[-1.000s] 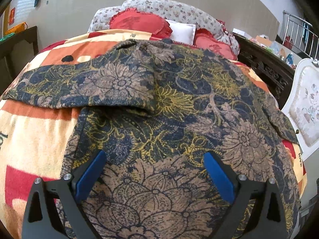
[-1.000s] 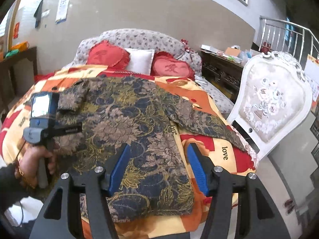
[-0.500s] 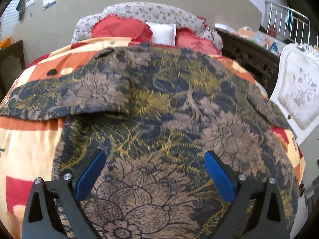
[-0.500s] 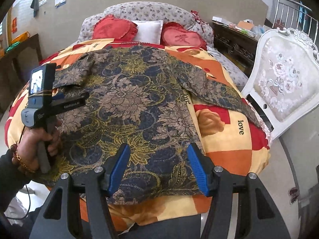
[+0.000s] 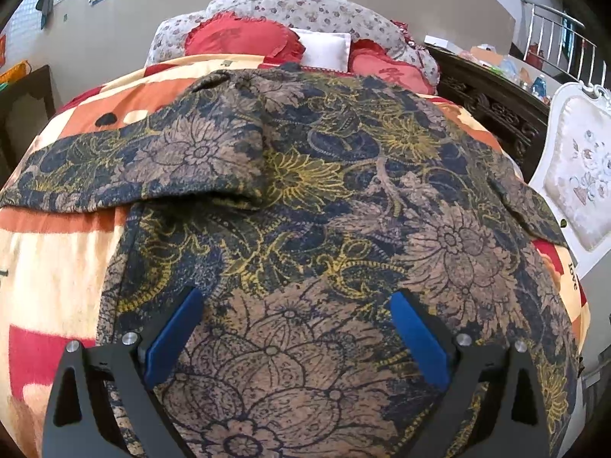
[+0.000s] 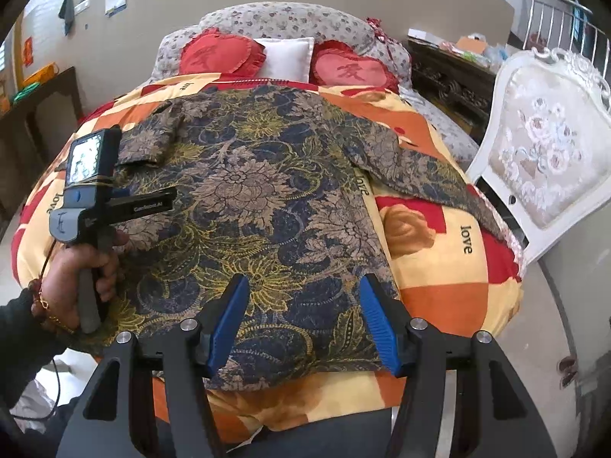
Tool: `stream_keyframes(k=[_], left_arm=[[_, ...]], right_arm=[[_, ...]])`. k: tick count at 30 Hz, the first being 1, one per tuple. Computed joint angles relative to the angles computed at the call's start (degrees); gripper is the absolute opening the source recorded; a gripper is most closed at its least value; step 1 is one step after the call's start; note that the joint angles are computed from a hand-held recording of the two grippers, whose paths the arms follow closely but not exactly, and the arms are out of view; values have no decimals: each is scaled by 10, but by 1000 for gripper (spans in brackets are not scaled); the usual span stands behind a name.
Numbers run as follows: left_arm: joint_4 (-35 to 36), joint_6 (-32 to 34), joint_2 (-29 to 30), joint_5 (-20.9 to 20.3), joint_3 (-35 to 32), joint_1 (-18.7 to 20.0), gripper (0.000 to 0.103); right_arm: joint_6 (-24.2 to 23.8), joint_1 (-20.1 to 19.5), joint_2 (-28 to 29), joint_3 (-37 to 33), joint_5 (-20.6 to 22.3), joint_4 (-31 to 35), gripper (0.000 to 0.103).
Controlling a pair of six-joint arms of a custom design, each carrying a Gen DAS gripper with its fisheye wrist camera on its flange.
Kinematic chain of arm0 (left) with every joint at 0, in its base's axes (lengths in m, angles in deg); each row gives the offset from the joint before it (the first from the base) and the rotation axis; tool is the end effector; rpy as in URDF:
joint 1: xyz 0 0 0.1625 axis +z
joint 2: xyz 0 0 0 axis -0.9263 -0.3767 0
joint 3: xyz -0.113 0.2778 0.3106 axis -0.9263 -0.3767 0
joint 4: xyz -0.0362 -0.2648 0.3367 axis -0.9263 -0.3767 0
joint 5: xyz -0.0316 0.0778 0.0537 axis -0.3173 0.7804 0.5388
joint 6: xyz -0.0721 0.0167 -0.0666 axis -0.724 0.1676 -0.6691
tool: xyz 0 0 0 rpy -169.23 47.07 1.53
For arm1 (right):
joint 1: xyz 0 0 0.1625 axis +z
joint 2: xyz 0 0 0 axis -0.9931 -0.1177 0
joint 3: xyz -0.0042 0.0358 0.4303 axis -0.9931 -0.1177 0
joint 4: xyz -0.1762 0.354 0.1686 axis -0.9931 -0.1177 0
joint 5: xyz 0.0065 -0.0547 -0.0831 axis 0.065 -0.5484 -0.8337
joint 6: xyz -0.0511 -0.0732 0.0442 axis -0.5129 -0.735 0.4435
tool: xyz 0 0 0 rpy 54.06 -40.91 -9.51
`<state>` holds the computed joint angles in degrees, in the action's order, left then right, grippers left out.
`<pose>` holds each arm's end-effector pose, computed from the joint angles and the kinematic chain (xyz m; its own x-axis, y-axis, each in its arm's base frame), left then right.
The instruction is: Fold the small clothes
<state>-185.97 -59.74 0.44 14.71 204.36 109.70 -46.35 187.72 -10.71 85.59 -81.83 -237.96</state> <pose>-0.2184 -0.4798 0.0323 -0.7896 0.0510 -0.6115 0.4497 0.7261 -0.5201 0.1447 -0.3105 0.2860 -0.6732 -0.0221 0.7391 -0.4641 0.7908 -0.3991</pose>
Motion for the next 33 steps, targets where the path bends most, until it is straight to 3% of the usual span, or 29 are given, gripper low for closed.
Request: stream_keyframes(k=[3, 7, 9, 12, 15, 19, 24, 26, 29, 31, 33], left_arm=[[-14, 14, 5, 14, 2, -9, 101], [-38, 54, 23, 78, 3, -43, 101], [-72, 87, 33, 113, 5, -60, 101], [-138, 138, 42, 124, 12, -71, 103], [-33, 58, 12, 114, 10, -57, 103], [94, -18, -25, 21, -18, -6, 103], [101, -38, -7, 48, -34, 11, 103], [154, -78, -11, 39, -42, 23, 103], [173, -90, -9, 48, -45, 22, 103], [183, -94, -7, 51, -46, 21, 103], [185, -96, -7, 50, -46, 21, 103]], right_arm=[[-1, -4, -5, 0, 4, 0, 67], [4, -15, 1, -4, 16, 1, 67], [-8, -22, 17, -10, 16, -12, 67], [-29, -33, 40, -23, 28, -38, 67], [-59, -44, 77, -41, 40, -80, 67], [-77, -71, 143, -82, 66, -119, 67], [-45, -104, 232, -159, 93, -106, 67], [-63, -111, 271, -186, 98, -127, 67], [-92, -127, 322, -218, 102, -152, 67], [-77, -148, 339, -233, 111, -132, 67], [-81, -157, 339, -225, 133, -154, 70]])
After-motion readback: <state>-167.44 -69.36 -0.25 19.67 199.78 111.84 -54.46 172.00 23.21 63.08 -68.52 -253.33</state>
